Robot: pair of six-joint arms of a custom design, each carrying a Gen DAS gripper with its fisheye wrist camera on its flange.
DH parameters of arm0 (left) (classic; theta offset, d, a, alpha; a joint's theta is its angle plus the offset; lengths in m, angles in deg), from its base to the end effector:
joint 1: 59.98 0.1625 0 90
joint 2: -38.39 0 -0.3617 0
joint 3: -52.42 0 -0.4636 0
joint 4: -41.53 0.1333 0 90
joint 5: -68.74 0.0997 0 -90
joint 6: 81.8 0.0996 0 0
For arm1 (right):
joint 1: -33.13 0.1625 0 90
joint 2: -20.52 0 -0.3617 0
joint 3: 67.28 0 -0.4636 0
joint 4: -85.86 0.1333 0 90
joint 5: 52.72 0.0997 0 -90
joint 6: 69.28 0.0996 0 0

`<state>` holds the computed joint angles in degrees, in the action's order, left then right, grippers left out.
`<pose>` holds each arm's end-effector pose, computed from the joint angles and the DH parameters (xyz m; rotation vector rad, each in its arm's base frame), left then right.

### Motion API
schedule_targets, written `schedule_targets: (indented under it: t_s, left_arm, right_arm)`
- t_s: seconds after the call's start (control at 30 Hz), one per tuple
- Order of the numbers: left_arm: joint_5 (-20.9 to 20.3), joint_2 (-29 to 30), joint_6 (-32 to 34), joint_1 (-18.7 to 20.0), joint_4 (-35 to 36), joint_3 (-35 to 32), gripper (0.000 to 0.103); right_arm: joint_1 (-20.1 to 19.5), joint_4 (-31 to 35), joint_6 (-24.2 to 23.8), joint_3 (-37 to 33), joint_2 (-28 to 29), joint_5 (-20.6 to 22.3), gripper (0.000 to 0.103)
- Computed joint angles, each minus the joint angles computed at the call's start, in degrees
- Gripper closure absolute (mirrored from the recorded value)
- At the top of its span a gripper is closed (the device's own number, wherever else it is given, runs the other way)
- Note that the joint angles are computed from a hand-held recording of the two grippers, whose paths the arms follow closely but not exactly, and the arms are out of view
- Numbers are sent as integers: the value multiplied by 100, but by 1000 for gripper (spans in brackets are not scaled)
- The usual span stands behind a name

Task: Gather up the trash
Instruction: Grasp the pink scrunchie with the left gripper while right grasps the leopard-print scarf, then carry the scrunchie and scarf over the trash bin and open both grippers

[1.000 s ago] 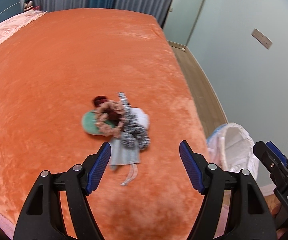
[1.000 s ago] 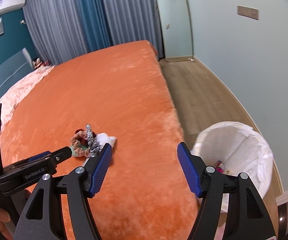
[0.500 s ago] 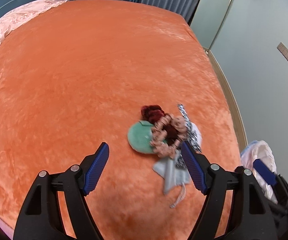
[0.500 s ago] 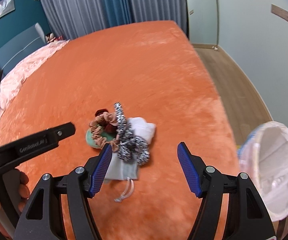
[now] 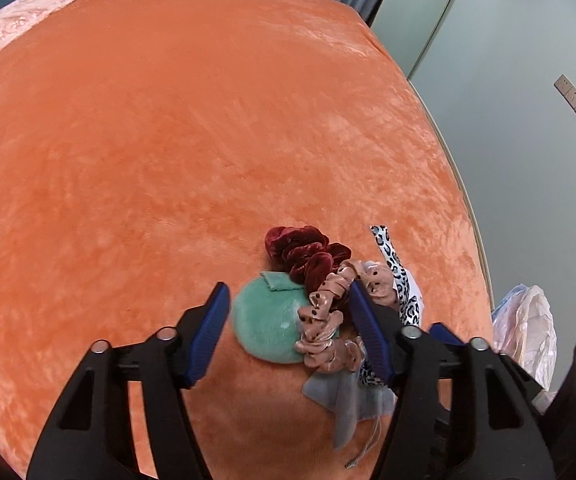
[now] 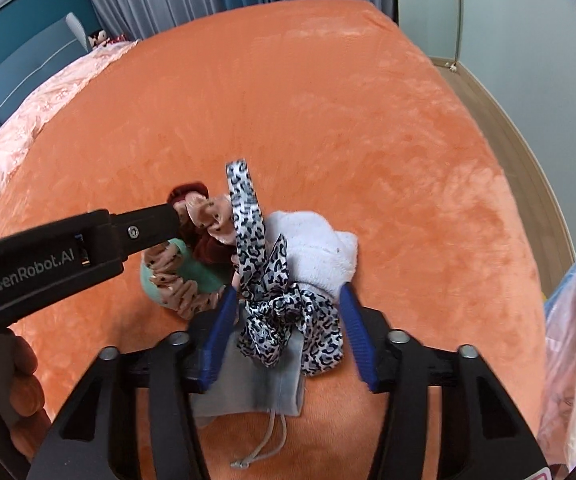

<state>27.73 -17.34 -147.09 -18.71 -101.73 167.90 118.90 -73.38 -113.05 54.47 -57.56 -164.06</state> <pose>-0.2600 -0.5055 -0.0153 -0.2902 2.4337 -0.8607 0.0570 -0.5457 0.1556 0.7762 -2.4888 0.3404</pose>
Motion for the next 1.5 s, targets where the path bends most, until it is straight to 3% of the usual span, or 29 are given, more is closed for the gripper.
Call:
schedule_targets:
  t_s: [0.13, 0.27, 0.93, 1.17, 1.5]
  left_arm:
    - [-81, 74, 253, 39, -270, 4, 69]
    - [-90, 120, 446, -11, -510, 17, 92]
    - [457, 206, 240, -1075, 64, -505, 93]
    - [506, 636, 447, -1441, 190, -1091, 93]
    - [302, 1693, 1132, -1747, 138, -2300, 93]
  right_arm:
    - [-58, 21, -24, 4, 48, 23, 76]
    - [-96, 181, 71, 38, -79, 116, 82]
    - [-136, 650, 198, 403, -1979, 967, 84]
    - [-388, 893, 159, 252, -2638, 1298, 84]
    - [-1016, 1165, 106, 4, -3352, 1728, 84]
